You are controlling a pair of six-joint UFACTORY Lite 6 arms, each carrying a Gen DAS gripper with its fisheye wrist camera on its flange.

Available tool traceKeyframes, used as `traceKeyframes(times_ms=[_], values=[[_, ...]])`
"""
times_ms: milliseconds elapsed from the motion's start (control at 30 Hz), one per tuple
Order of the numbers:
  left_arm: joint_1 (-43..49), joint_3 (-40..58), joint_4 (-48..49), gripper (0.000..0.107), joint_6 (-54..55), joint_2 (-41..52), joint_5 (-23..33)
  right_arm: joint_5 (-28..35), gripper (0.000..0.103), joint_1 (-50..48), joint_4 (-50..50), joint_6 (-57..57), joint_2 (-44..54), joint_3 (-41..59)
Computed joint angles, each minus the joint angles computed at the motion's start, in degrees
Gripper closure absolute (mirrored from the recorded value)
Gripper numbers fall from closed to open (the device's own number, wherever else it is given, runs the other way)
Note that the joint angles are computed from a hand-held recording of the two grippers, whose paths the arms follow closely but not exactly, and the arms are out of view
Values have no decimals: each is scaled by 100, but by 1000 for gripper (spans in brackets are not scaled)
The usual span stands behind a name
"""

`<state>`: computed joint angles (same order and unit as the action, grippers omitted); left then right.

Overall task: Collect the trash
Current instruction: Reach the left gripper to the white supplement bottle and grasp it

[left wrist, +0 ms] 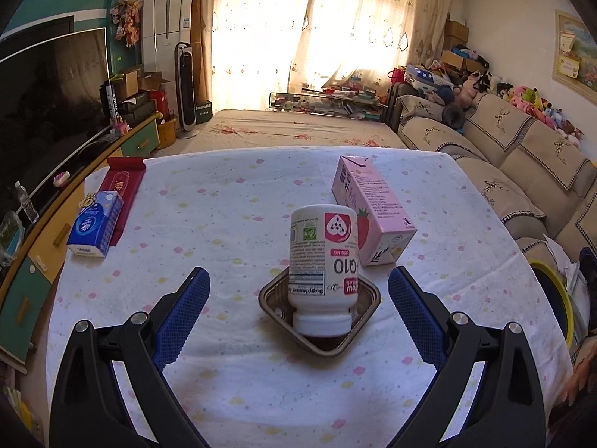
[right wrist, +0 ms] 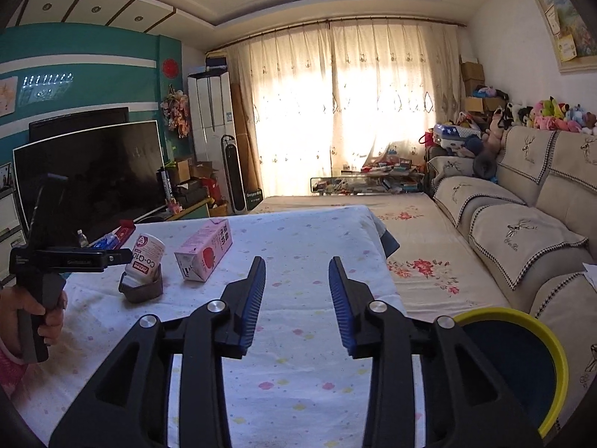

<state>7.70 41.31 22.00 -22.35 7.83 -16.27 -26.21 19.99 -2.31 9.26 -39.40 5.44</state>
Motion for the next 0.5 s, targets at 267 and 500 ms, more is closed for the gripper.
traceKeyframes(times_ms=[267, 500], values=[[-169, 1487, 472, 12, -705, 1120, 677, -99, 55, 389, 1213, -1185, -319, -211], [-319, 2179, 36, 22, -106, 1705, 1026, -22, 42, -123, 269, -277, -435, -267]])
